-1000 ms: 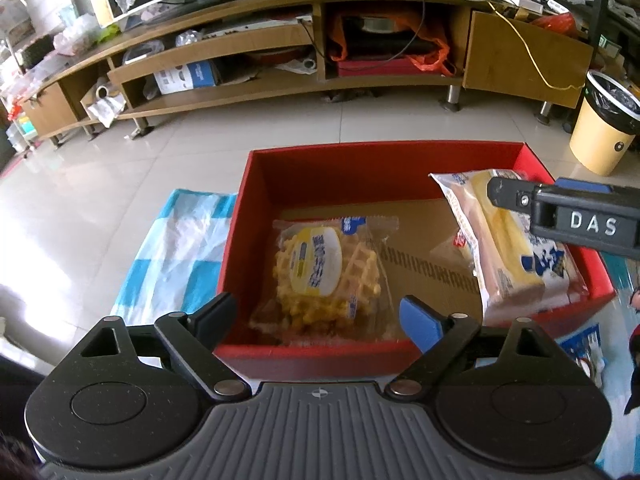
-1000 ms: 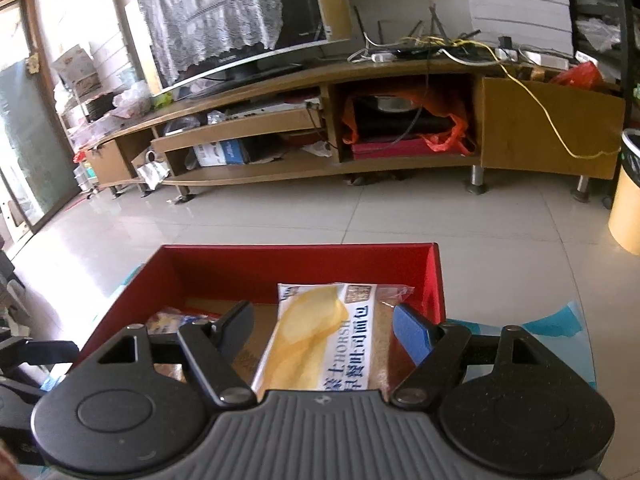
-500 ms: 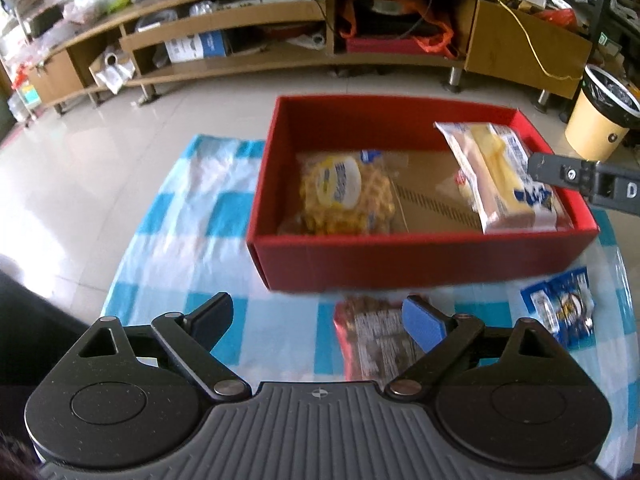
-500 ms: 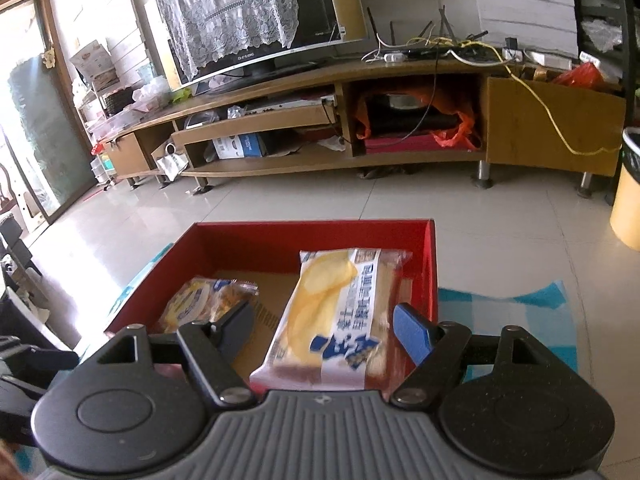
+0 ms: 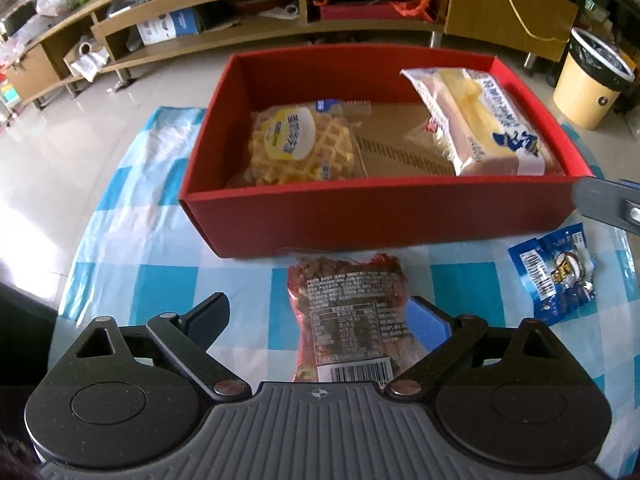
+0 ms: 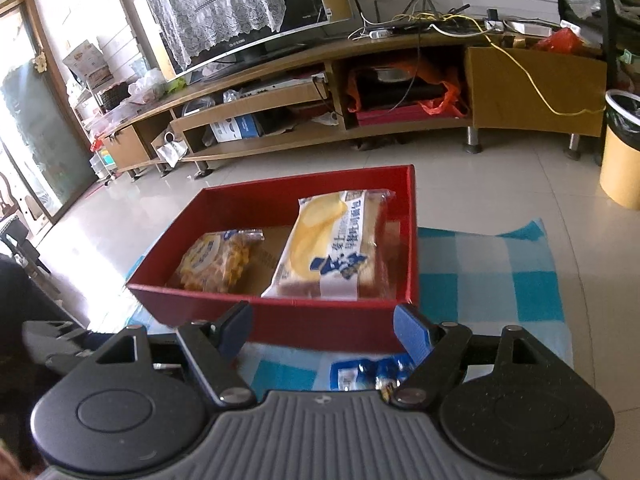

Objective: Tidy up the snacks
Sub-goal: 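Move the left gripper to the clear jerky bag while the right gripper moves to the blue sausage packet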

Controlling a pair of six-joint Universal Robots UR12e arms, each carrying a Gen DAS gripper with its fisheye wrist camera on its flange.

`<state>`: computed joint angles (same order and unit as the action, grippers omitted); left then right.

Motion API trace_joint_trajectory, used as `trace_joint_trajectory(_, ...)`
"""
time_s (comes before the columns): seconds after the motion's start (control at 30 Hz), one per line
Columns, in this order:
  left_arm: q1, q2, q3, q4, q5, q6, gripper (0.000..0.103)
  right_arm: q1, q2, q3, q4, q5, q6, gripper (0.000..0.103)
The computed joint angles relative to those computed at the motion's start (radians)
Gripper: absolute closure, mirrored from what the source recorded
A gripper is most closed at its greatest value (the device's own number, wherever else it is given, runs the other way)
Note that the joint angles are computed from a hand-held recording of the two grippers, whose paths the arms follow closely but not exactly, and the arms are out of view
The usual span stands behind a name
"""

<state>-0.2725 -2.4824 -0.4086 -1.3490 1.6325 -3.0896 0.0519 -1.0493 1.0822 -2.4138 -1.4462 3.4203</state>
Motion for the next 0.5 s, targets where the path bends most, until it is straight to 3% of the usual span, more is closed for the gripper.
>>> trace_joint_trajectory(0.27,0.000,-0.039,0.061,-0.056,-0.015,-0.016,0.004,-0.016,-0.022,0.027,0.059,-0.032,0.012,0.025)
trace_joint_trajectory(0.37,-0.001,-0.037,0.053,-0.052,-0.018,-0.015,0.004,-0.028,-0.011,0.017,0.101,-0.002,0.041,0.025)
trace_joint_trajectory(0.43,0.000,-0.033,0.042,-0.048,-0.032,-0.013,0.008,-0.035,-0.003,0.009,0.118,0.005,0.059,0.025)
trace_joint_trajectory(0.5,0.004,-0.032,0.043,-0.058,-0.065,-0.011,0.021,-0.038,0.009,-0.003,0.133,-0.005,0.064,0.025)
